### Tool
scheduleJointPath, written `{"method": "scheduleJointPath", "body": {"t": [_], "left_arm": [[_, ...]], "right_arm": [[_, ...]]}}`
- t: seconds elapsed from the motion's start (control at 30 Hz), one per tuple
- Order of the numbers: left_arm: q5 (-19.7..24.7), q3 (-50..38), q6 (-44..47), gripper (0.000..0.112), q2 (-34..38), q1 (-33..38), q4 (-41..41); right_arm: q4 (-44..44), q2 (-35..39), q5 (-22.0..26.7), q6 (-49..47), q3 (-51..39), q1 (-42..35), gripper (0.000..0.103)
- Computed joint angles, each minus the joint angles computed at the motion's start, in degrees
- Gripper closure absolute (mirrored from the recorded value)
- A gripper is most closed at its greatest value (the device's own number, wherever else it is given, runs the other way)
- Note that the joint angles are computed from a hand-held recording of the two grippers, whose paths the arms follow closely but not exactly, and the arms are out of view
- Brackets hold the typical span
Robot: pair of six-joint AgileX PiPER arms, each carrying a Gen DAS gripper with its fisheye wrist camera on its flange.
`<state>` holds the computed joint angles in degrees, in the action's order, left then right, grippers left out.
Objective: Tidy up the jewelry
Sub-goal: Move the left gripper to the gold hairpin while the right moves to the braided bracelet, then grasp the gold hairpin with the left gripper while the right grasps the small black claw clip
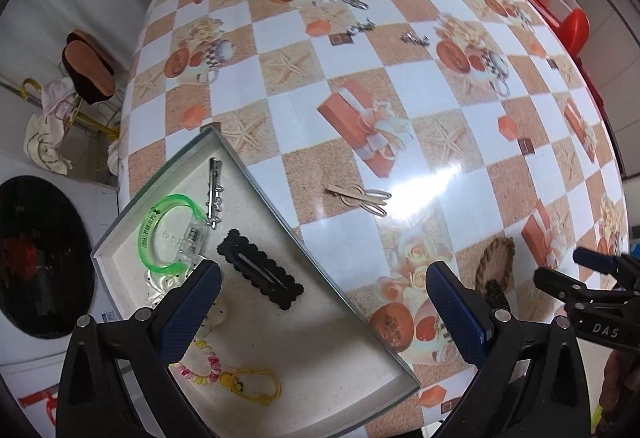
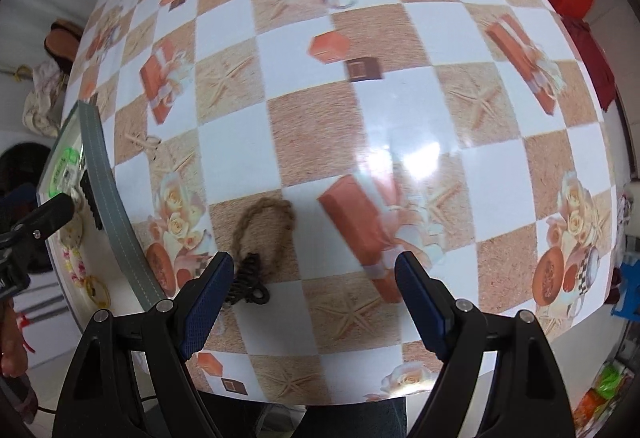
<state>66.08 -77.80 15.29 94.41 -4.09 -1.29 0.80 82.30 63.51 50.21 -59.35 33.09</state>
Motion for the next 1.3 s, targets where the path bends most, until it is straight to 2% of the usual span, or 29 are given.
{"method": "scheduleJointPath", "body": {"t": [0.27, 0.6, 0.73, 1.0, 1.1, 1.3], "left_arm": [[-1.5, 0.2, -0.1, 0.009, 0.6, 2.2, -2.3], [-2.8, 1.3, 1.1, 0.009, 1.4, 0.6, -3.6], [-3.3, -0.1, -0.1, 0.009, 3.3, -1.0, -4.1], [-3.2, -3.6, -3.4, 0.009, 8.4, -4.1, -5.3], [-3.1, -4.6, -5.1, 0.009, 10.1, -5.0, -5.5], [-2.7, -6.2, -10.0, 0.009, 13.6, -6.1, -4.8]], "right_arm": [[3.9, -5.9, -4.9, -0.6, 8.6, -4.9, 0.018], [3.0, 3.3, -7.9, -0.6, 3.2, 2.9, 0.018], [-1.9, 8.3, -5.7, 1.7, -0.3, 7.1, 0.018], [-9.8, 14.0, -1.0, 4.1, -5.2, 10.1, 0.020], [-11.5, 13.3, -1.2, 4.4, -4.6, 9.5, 0.025], [-12.7, 10.3, -2.2, 2.3, -1.9, 3.7, 0.027]]}}
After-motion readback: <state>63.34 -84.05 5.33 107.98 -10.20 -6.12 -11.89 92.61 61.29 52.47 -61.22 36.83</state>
